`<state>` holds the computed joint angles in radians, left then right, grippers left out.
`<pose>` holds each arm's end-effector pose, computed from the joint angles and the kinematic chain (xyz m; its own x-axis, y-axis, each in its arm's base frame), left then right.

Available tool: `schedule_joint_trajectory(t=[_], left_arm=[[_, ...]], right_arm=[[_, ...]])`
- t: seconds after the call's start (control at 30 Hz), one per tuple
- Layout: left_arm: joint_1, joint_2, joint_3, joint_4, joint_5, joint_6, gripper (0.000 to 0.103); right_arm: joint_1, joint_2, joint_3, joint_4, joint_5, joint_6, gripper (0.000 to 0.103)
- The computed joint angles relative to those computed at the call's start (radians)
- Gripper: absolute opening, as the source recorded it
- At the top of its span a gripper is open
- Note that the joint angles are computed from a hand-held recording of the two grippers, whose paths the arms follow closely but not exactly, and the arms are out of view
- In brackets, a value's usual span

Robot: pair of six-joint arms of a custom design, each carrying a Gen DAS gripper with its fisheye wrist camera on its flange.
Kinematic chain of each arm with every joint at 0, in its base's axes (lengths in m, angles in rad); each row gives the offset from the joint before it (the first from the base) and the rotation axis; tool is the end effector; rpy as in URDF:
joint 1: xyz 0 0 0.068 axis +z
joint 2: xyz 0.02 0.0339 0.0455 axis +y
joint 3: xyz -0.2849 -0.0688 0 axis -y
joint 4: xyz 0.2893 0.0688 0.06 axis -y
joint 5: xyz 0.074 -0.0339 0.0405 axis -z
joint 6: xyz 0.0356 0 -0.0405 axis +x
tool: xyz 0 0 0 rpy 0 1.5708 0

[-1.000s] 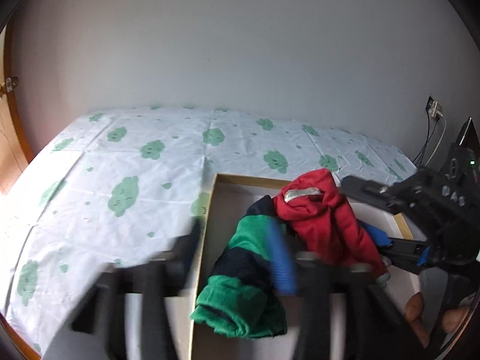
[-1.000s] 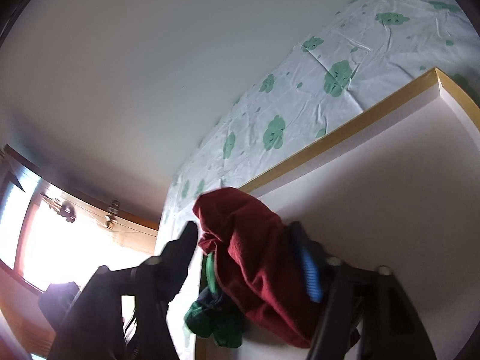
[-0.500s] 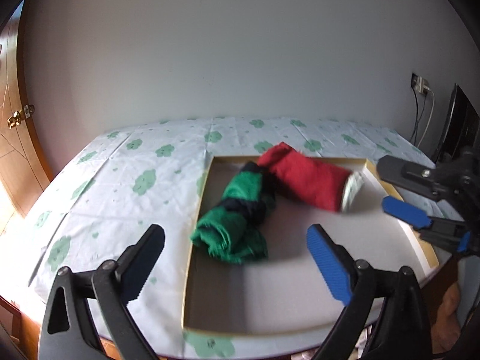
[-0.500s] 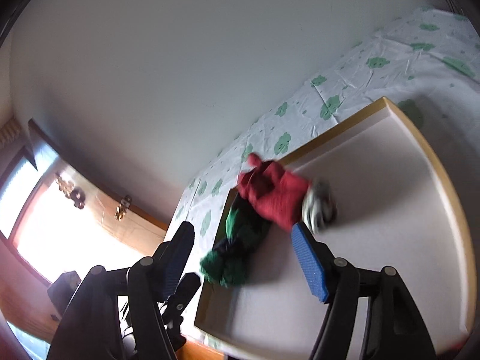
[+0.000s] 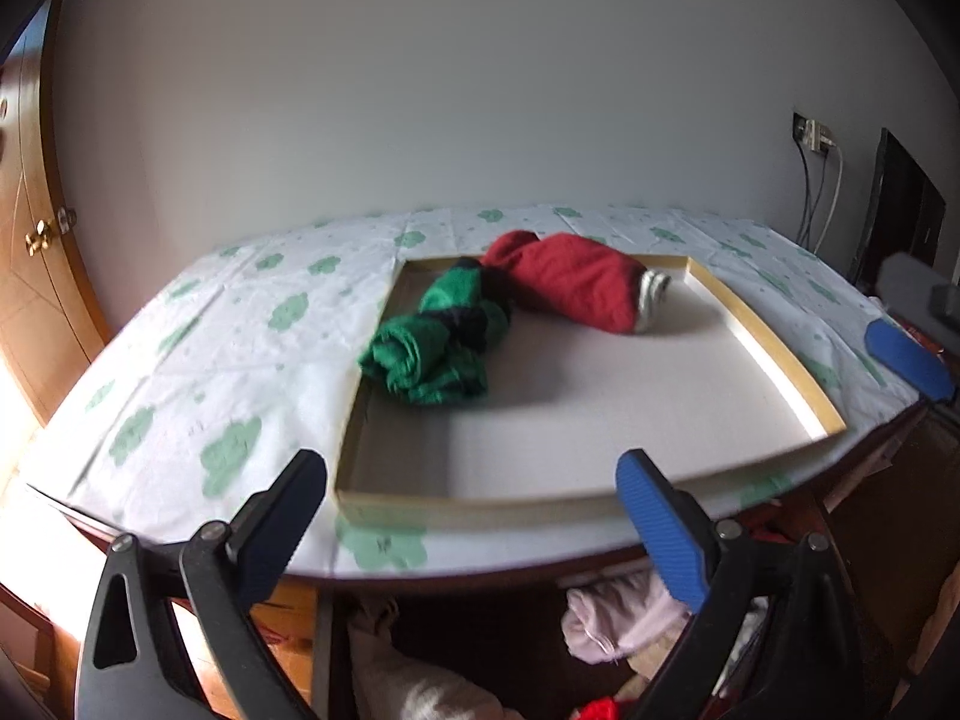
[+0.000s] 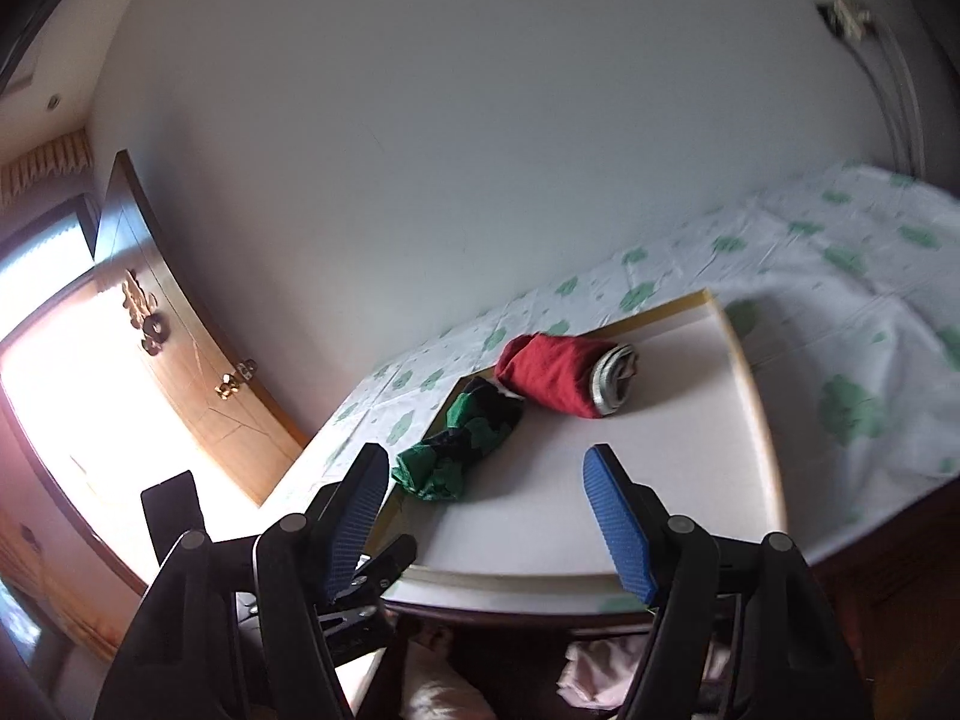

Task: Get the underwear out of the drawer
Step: 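Withdraw both tools from the tray back over the drawer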

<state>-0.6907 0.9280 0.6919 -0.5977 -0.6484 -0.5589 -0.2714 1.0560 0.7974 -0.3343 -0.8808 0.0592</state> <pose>0.1781 -0.1193 0.2564 -0.5873 -0.0629 -0.8069 -0.1374 0.9903 0.0228 0.2529 -0.0419 0.2915 -0.5637 0.1960 -0.8024 -0.4129 0.7745 0.4793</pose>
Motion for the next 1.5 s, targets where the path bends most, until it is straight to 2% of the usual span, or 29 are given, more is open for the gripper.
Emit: schedule_joint_trajectory(t=[0.13, 0.33, 0.5, 0.77, 0.9, 1.13, 1.23, 1.33, 1.37, 1.5], left_arm=[[-0.057, -0.012, -0.031, -0.035, -0.028, -0.061, 0.099], [-0.131, -0.028, -0.063, -0.088, -0.072, -0.136, 0.099], [-0.188, -0.05, -0.092, -0.115, -0.086, -0.178, 0.099], [-0.225, -0.023, -0.124, -0.105, -0.062, -0.205, 0.099], [-0.242, -0.032, -0.13, -0.101, -0.062, -0.207, 0.099], [-0.294, -0.043, -0.104, -0.148, -0.101, -0.232, 0.099], [-0.319, -0.048, -0.093, -0.167, -0.128, -0.24, 0.099], [-0.315, -0.047, -0.092, -0.168, -0.12, -0.247, 0.099], [-0.314, -0.044, -0.093, -0.166, -0.115, -0.248, 0.099], [-0.326, -0.028, -0.096, -0.165, -0.12, -0.249, 0.099]], right_arm=[[-0.078, -0.095, -0.053, -0.033, -0.023, -0.076, 0.07], [-0.193, -0.136, -0.07, -0.143, -0.088, -0.214, 0.07], [-0.301, -0.129, -0.064, -0.259, -0.145, -0.356, 0.07], [-0.411, -0.079, -0.039, -0.432, -0.174, -0.594, 0.07], [-0.514, -0.056, 0.017, -0.58, -0.229, -0.747, 0.07], [-0.742, -0.003, 0.207, -0.849, -0.387, -0.995, 0.07], [-0.841, 0.055, 0.312, -1.039, -0.465, -1.174, 0.07], [-0.884, 0.109, 0.374, -1.223, -0.497, -1.368, 0.07], [-0.875, 0.096, 0.364, -1.195, -0.484, -1.344, 0.07], [-0.764, 0.013, 0.238, -0.935, -0.379, -1.101, 0.07]])
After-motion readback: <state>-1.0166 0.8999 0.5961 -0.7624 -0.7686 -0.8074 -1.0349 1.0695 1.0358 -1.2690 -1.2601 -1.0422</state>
